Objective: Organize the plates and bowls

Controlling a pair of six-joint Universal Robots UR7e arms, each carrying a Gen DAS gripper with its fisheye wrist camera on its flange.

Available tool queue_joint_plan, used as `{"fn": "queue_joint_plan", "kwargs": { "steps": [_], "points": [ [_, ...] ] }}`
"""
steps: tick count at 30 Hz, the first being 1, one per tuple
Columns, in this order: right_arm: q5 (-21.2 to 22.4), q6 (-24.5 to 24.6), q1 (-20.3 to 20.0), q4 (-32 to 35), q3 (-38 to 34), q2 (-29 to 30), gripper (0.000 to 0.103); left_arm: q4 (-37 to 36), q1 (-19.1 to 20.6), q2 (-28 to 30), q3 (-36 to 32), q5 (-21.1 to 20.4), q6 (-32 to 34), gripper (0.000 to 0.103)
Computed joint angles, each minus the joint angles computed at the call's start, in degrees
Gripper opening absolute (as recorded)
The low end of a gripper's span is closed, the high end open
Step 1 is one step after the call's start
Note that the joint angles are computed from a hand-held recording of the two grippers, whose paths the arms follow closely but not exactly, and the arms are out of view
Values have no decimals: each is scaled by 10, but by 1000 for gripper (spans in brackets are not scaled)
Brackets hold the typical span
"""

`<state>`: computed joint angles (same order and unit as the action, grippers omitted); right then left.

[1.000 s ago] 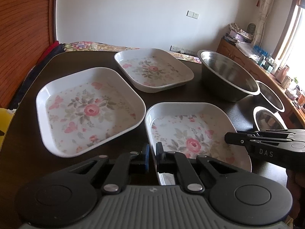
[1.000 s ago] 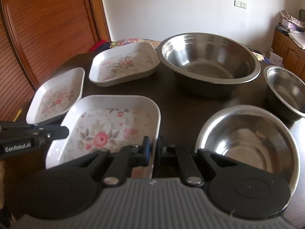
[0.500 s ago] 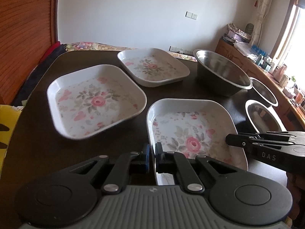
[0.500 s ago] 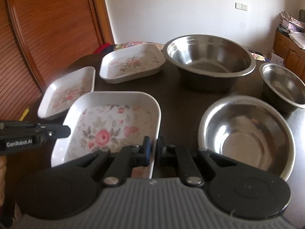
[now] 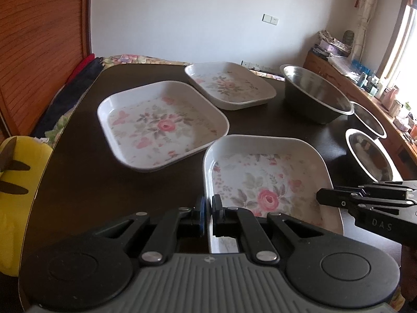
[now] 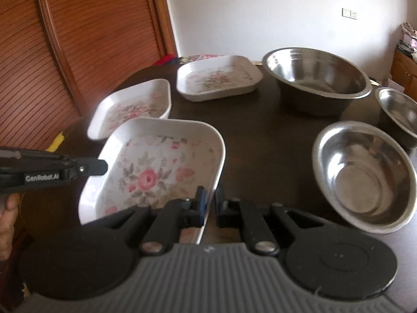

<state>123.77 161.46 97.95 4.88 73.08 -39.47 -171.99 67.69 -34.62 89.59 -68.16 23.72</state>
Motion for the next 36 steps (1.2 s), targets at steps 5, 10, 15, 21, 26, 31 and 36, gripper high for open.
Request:
{"fn": "queue_joint_plan", "kwargs": {
  "steps": [5, 10, 15, 21, 26, 31, 36],
  "points": [
    [0, 3, -1, 12, -13, 12, 10, 3, 2, 1, -2, 3, 3, 8],
    [-2, 6, -1, 15, -15, 15, 10, 5, 4, 4, -6, 5, 1, 8],
    [-3, 6, -2, 18, -20, 19, 11, -1, 3, 8, -8, 8, 6, 9],
    [-9, 3, -3, 15, -16, 16, 12, -20, 1, 8, 0, 10, 20, 21],
    [-2, -13, 2, -8, 0, 7, 17, -39, -2, 5, 7, 9, 29, 43],
    [-5, -29, 7, -35, 25, -12, 30, -57, -6, -6, 18, 4, 36, 59],
    [-10, -43, 14, -67, 51, -33, 42, -73, -11, -18, 33, -7, 44, 68]
  ]
}}
